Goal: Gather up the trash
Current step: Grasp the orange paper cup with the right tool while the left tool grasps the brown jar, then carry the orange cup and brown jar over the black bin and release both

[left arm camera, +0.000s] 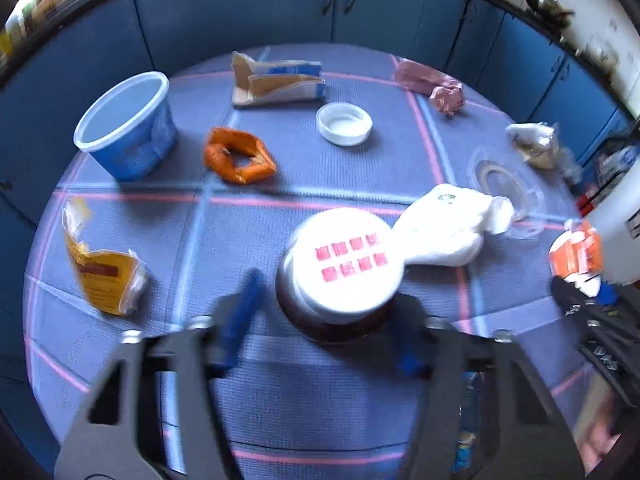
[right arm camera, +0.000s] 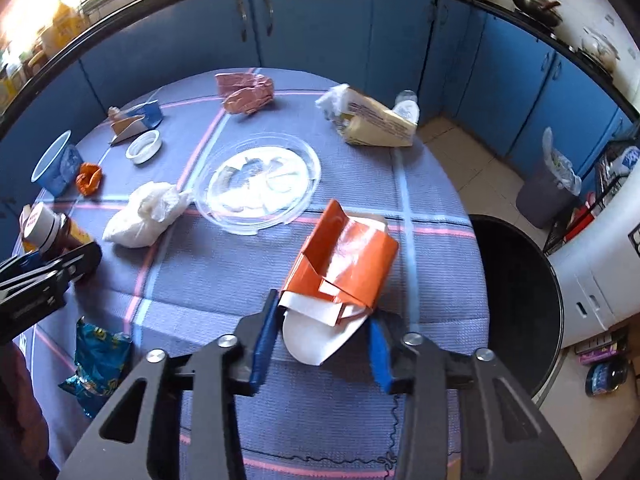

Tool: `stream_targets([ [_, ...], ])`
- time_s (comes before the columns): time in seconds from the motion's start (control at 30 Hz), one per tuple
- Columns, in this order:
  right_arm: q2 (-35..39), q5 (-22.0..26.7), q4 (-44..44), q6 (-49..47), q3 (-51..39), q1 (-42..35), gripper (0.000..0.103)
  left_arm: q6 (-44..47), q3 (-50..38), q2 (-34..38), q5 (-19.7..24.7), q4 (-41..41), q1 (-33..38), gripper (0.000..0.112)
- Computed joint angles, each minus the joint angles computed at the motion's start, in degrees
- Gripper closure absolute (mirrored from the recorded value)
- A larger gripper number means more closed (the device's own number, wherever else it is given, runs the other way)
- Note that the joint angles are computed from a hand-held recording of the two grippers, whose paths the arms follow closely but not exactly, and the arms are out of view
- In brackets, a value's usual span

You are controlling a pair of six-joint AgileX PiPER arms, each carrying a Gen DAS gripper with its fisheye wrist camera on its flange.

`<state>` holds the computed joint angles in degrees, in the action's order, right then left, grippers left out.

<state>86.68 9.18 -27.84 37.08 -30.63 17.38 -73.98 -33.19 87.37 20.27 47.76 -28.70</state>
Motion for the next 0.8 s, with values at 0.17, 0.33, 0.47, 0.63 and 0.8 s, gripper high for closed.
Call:
stream_targets([
  [0.17, -4.75, 0.23, 2.99, -3.20, 1.84, 0.41, 0.070, -1.93, 0.80, -2.82, 1.49, 1.15, -2.41, 0.066],
  [0.33, -9.71, 2.26, 5.25, -6.00, 2.45, -1.01, 0.070, -0.96, -1.84, -5.58, 5.96, -0.13, -7.42, 0.066],
  [0.47, -13.45, 3.56, 9.60, -11.52, 2.89, -4.52, 0.070, 0.09, -6.58, -4.67, 8.69, -0.55, -11.59, 0.066],
  [0.63, -17.40, 4.99, 26.65, -32.18, 3.31, -12.97, 0.070, -0.65, -13.54, -1.08, 12.12, 0.68, -17.99, 0.066],
  [0.8, -18.54, 6.04, 44.14, -54.44, 3.11, -22.56, 0.070, 0.09, -21.77, 4.72, 15.08, 0.04, -22.63, 0.066],
])
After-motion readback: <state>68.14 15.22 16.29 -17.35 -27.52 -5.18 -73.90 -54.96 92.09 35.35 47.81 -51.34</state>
